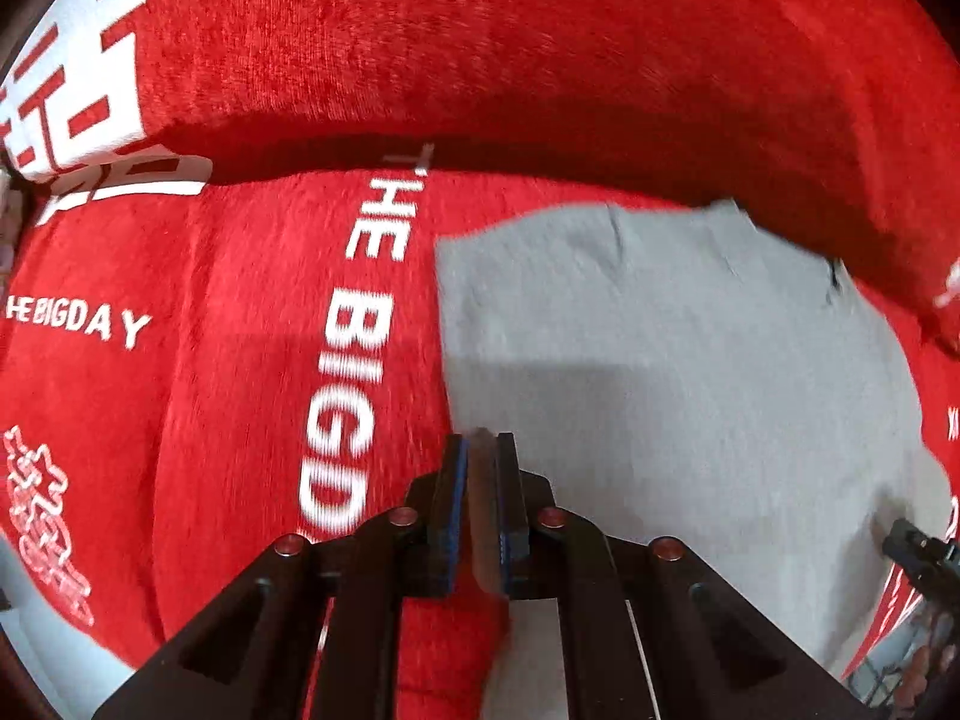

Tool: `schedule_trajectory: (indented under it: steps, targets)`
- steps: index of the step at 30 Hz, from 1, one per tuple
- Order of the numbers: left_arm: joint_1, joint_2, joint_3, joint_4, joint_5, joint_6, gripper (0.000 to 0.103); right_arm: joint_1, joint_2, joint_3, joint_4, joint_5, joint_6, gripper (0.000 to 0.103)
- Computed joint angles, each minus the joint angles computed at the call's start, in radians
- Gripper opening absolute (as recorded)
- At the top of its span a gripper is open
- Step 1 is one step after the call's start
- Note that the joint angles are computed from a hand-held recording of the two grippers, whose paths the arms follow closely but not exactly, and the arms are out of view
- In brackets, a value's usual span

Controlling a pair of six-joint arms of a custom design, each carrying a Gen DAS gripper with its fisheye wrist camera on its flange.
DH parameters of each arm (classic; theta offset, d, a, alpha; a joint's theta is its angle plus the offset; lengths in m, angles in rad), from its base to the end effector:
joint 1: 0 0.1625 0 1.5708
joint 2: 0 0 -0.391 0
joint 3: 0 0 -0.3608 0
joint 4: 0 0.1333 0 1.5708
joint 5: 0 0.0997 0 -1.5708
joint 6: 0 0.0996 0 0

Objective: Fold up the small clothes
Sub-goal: 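Fold the held sleeve across the sweater body and open the left gripper, then grasp the other sleeve cuff with the right gripper and lift it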

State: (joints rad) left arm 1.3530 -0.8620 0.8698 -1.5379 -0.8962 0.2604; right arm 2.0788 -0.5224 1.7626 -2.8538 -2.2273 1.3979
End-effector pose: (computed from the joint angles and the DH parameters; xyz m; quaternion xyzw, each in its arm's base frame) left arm 0.0371 -0.7372 0.3747 0.2300 0.9150 0.0262 0.3304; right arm 0.3352 -0.4531 -0.0582 -0.4136 -0.8513 0.2745 0.1702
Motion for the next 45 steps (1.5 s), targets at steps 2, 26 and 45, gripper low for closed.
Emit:
schedule_trajectory:
  steps: [2, 26, 45]
  targets:
    - [-0.014, -0.061, 0.09, -0.021, 0.01, -0.004, 0.009, 0.011, 0.011, -0.019, 0.015, 0.02, -0.01, 0.06]
    - [0.026, -0.131, 0.304, -0.314, 0.233, 0.103, 0.102, 0.035, 0.014, 0.01, -0.049, 0.114, -0.056, 0.068]
    - [-0.101, -0.247, 0.499, -0.072, 0.114, -0.077, 0.102, 0.034, -0.065, 0.176, -0.187, 0.077, 0.045, 0.069]
